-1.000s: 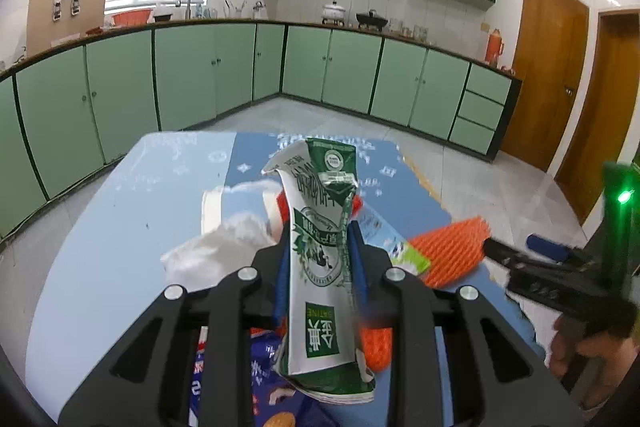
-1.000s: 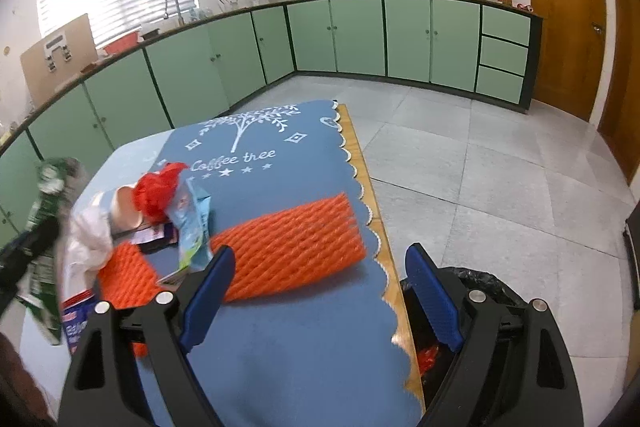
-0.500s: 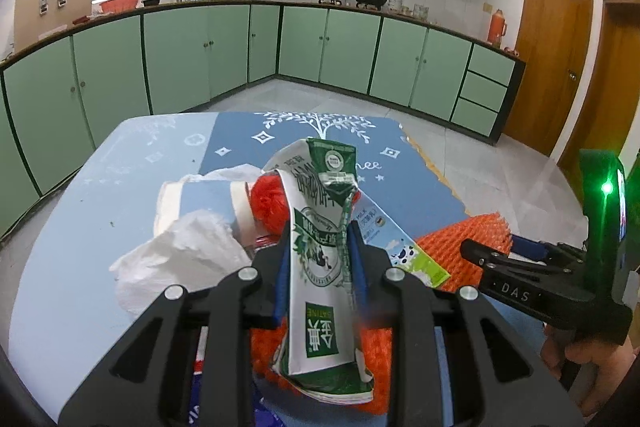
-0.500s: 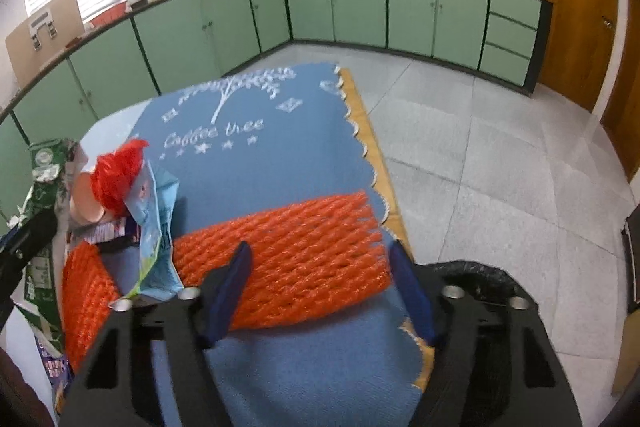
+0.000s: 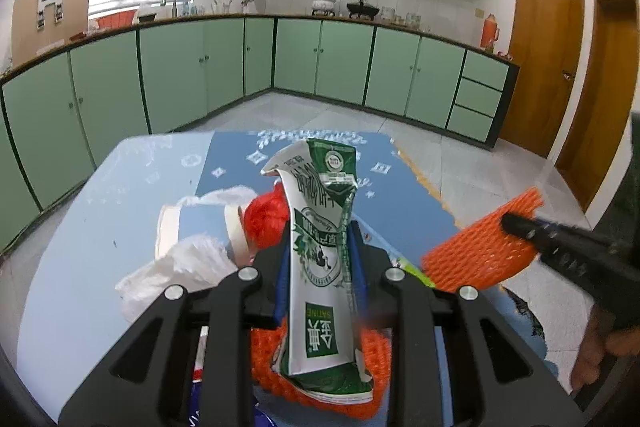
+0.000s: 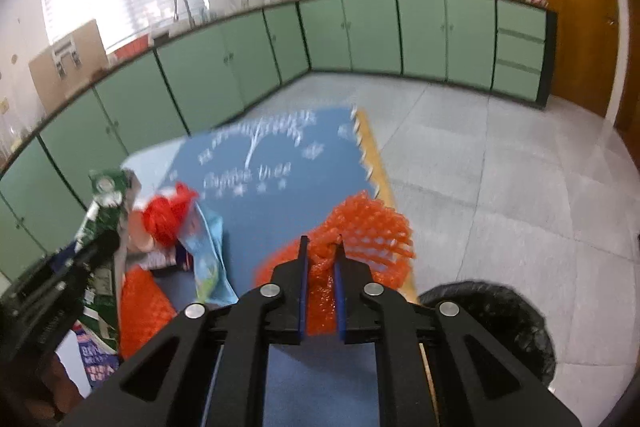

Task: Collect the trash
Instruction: 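Grasp the orange foam net with the right gripper while the left gripper lifts the carton, then drop the orange foam net into the bin with the right gripper while the left gripper holds the carton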

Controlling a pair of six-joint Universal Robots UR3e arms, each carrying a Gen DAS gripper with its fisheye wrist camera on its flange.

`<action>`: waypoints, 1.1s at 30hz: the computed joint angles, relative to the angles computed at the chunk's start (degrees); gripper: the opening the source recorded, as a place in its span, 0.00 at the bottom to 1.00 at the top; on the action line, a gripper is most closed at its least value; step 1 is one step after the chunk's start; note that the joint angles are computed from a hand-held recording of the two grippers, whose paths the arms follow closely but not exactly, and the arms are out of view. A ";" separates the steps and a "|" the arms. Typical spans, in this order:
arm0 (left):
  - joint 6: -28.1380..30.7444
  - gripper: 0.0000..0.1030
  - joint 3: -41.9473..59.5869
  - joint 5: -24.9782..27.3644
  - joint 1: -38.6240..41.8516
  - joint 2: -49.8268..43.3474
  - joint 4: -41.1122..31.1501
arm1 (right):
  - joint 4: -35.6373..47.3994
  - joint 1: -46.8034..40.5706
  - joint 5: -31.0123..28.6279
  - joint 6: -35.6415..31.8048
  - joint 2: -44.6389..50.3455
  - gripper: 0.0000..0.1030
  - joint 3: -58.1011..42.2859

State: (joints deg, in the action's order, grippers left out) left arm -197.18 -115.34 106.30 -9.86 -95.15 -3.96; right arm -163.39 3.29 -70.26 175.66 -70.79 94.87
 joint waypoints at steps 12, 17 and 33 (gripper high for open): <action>-0.30 0.24 10.60 -1.71 -8.92 -4.32 -2.25 | -0.66 -13.64 5.28 -2.96 -17.25 0.10 14.37; -0.07 0.24 18.04 -3.83 -13.58 -11.07 -3.01 | 1.14 -22.19 7.21 -5.99 -23.01 0.10 20.24; -0.36 0.24 51.12 -15.65 -19.25 -38.52 -15.21 | -4.15 -36.69 4.67 -12.99 -18.86 0.10 30.70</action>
State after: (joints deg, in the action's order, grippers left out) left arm -197.55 -64.21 90.65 -29.11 -133.67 -19.17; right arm -167.54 -33.41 -65.59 162.67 -89.65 125.57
